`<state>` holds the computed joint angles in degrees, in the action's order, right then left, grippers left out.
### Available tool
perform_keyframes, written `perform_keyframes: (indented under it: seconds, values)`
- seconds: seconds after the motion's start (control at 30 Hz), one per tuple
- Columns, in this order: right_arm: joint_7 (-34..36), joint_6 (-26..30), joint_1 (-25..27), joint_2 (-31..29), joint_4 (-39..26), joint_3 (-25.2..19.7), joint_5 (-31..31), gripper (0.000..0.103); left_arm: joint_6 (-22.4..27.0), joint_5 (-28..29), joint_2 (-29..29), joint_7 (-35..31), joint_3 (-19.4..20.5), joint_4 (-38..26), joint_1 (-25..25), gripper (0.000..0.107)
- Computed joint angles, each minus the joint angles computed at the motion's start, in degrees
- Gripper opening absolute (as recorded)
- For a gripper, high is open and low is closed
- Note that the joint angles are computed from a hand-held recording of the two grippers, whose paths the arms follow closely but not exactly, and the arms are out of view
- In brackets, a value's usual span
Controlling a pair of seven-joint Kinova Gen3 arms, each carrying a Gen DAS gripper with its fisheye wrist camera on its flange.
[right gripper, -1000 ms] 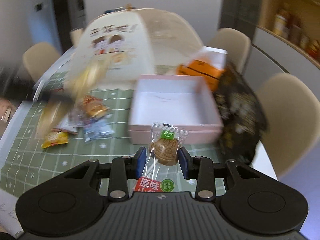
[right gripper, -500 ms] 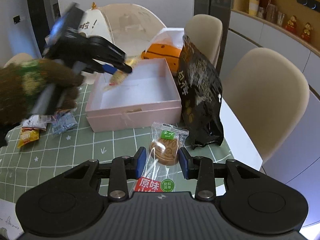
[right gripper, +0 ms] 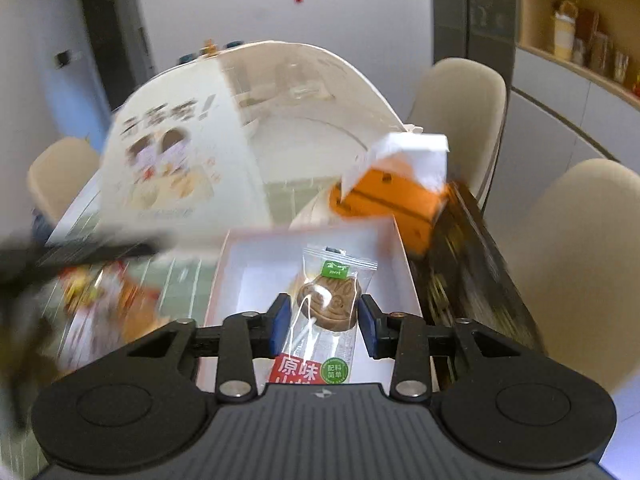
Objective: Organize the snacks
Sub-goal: 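Drop the yellow bar into the pink box with the left gripper while the right drops the biscuit, then grasp the red-topped peanut candy packet with the left gripper while the right gripper grasps the clear meat-strip packet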
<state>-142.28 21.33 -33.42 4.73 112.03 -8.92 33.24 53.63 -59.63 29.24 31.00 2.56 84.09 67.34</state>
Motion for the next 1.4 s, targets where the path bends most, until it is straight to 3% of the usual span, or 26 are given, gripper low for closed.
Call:
perform_keyframes:
  seconds: [0.1, 0.2, 0.3, 0.4, 0.5, 0.57, 0.7, 0.8, 0.97, 1.07, 1.13, 1.2, 1.33, 1.4]
  values:
    - [-3.0, 3.0, -5.1, 6.3, -5.4, 4.3, 2.3, 0.054, 7.0, 3.0, -5.0, 6.0, -1.6, 7.1, 1.9, 0.033]
    - [-5.1, 2.4, -5.6, 6.2, -4.9, 2.2, 2.6, 0.059, 9.4, 8.4, -9.3, 9.7, -5.5, 13.8, 3.2, 0.033]
    - [-5.8, 1.9, -8.8, 6.1, -4.6, 1.4, 2.2, 0.066, 4.2, 12.1, -13.1, 9.5, -5.8, 20.4, -2.1, 0.033]
    - [-6.7, 5.4, -13.3, 7.0, -6.1, 0.1, 2.7, 0.066, -2.8, 10.8, -14.3, 6.7, -4.4, 25.0, -8.7, 0.033]
    - [-7.8, 8.9, -16.7, 8.3, -7.9, -1.0, 2.3, 0.068, -7.9, 10.2, -13.0, 1.5, -9.0, 26.2, -9.1, 0.033]
    - [-6.8, 11.0, -17.3, 9.5, -10.0, -2.0, -0.4, 0.068, -10.2, 9.6, -12.1, -1.8, -8.9, 26.3, -10.7, 0.033]
    - [-4.6, 15.5, -19.3, 14.3, -17.7, -1.9, -4.3, 0.069, -10.5, 6.4, -9.5, -11.0, 0.5, 25.2, -19.3, 0.033]
    - [-2.9, 17.0, -20.5, 18.8, -24.2, -0.9, -6.9, 0.069, -11.3, 2.2, -10.0, -12.5, 8.0, 28.1, -23.5, 0.034]
    - [2.2, 20.5, -20.3, 28.1, -36.9, -0.9, -14.9, 0.069, -14.5, -7.4, -14.7, -1.9, 20.7, 37.8, -28.3, 0.033]
    - [5.9, 24.4, -23.0, 33.7, -44.9, 0.7, -16.4, 0.069, -16.6, -11.9, -17.5, 5.1, 28.3, 42.9, -30.7, 0.033]
    - [8.7, 28.3, -25.4, 36.5, -49.7, 2.0, -16.6, 0.069, -18.1, -13.5, -19.4, 9.8, 29.8, 45.5, -29.5, 0.033]
    - [11.8, 29.8, -26.3, 37.1, -50.9, 1.8, -17.3, 0.069, -19.1, -14.5, -21.1, 14.4, 27.9, 47.1, -25.0, 0.033]
    - [12.6, 27.7, -28.9, 34.2, -44.4, 3.3, -16.4, 0.069, -21.9, -15.1, -24.5, 23.7, 20.6, 49.5, -14.4, 0.033]
    - [11.8, 25.4, -28.6, 32.2, -40.0, 3.1, -16.9, 0.069, -19.4, -14.1, -25.5, 28.4, 18.3, 49.6, -9.1, 0.033]
